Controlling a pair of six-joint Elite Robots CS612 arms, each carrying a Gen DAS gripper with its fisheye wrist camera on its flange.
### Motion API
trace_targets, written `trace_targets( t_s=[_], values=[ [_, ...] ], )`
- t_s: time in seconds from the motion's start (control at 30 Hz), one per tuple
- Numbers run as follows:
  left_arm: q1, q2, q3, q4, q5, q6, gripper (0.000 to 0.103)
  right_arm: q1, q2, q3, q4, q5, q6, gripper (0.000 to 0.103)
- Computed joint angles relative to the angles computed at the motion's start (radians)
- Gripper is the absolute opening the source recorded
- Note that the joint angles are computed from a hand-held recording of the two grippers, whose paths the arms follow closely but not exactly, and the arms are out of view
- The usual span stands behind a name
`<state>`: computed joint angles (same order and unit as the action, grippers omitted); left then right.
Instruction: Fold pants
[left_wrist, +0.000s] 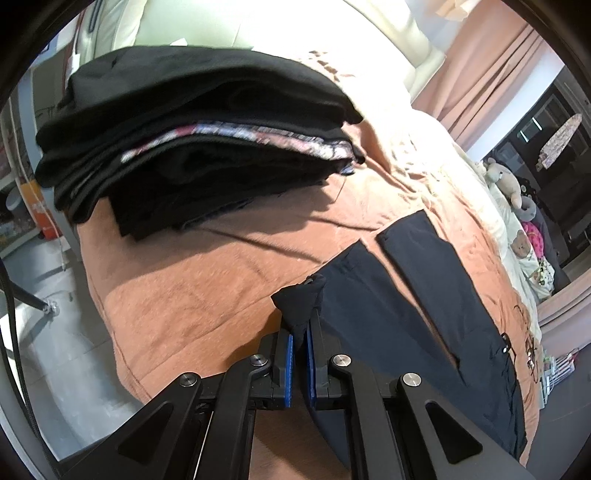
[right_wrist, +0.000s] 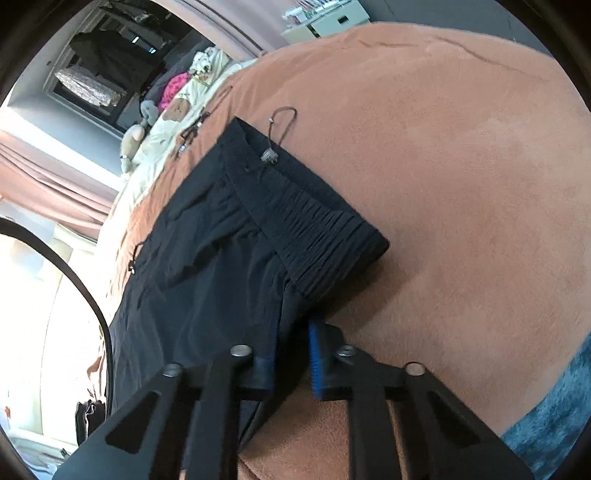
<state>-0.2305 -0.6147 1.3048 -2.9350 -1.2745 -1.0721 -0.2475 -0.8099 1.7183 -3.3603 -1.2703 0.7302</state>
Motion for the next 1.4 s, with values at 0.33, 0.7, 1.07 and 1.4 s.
trace_targets(
  t_s=[0.33, 0.7, 1.07, 1.4],
  values=[
    [0.004, 0.013, -0.081, -0.001, 0.003, 0.06, 0.006, 0.015, -0.031, 0.014, -0.14, -0.066, 0.018, 0.002],
    [0.008, 0.034, -0.185, -0.014, 0.014, 0.151, 0.006, 0.024, -0.009, -0.016, -0.228, -0.074, 0.011, 0.002],
    [0.023, 0.132, -0.408, 0.091, -0.02, 0.223, 0.006, 0.027, 0.013, -0.098, -0.154, -0.09, -0.059, 0.002],
    [0.035, 0.316, -0.788, 0.317, -0.063, 0.27, 0.006, 0.046, 0.049, -0.25, 0.017, -0.139, -0.117, 0.002]
  ],
)
